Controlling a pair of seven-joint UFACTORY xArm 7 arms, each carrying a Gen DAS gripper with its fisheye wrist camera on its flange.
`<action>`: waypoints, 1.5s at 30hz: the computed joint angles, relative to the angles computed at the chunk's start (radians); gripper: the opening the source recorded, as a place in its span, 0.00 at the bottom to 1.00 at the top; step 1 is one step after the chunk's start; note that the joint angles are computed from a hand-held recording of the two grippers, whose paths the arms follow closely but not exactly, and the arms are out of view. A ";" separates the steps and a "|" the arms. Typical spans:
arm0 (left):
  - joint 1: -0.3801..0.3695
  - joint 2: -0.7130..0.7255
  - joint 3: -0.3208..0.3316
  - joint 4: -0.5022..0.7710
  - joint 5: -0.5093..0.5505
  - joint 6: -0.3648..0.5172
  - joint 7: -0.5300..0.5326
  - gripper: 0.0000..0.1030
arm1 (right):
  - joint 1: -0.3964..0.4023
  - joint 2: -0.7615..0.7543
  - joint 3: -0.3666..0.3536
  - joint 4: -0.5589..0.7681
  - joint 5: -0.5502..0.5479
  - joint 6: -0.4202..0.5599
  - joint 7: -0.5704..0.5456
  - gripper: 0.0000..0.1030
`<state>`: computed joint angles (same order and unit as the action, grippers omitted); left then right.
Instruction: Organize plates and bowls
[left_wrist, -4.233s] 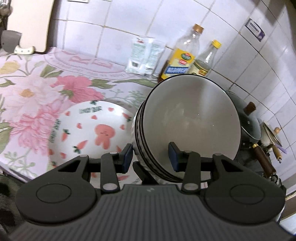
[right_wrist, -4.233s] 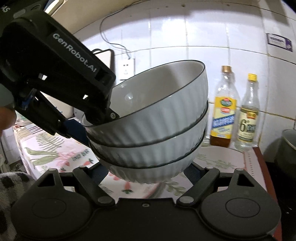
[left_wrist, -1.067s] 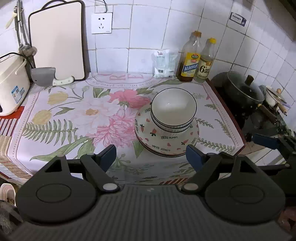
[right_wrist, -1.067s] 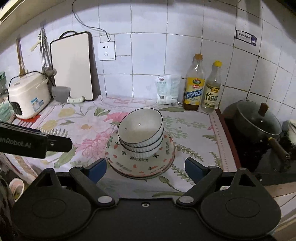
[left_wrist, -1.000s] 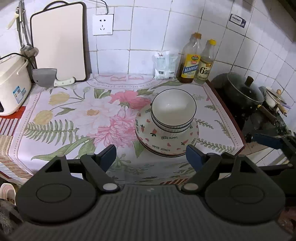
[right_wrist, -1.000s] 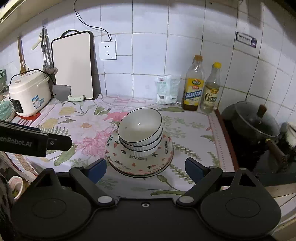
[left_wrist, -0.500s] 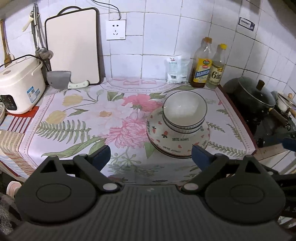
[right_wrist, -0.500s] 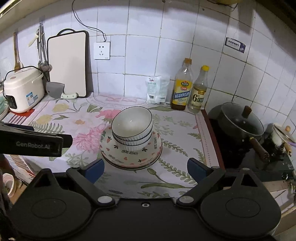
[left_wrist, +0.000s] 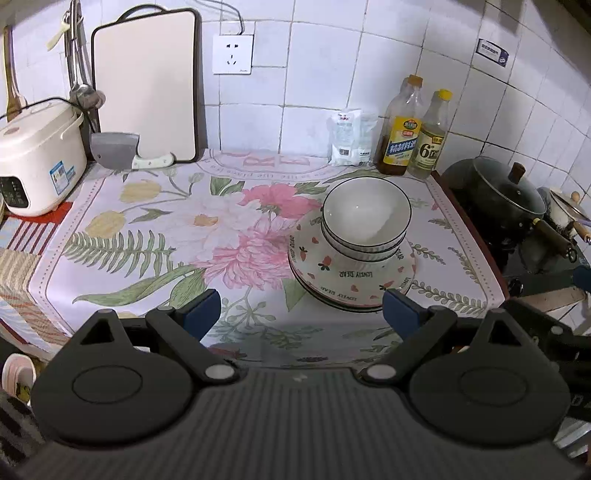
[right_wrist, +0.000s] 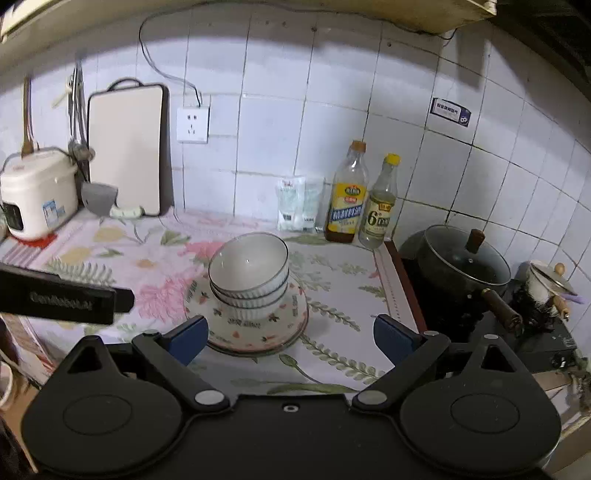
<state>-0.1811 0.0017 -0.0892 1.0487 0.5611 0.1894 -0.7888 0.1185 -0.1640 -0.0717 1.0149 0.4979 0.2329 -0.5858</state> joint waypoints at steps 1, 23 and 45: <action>-0.001 -0.001 -0.001 0.001 0.019 0.004 -0.015 0.92 | 0.013 -0.006 -0.010 -0.005 0.032 -0.003 -0.027 0.95; -0.001 -0.041 -0.030 -0.008 0.048 0.047 -0.050 0.92 | 0.027 -0.043 -0.038 -0.003 0.193 0.054 -0.060 0.95; 0.027 -0.055 -0.048 -0.019 0.218 0.013 -0.182 0.92 | 0.094 -0.061 -0.063 -0.044 0.257 -0.045 -0.154 0.95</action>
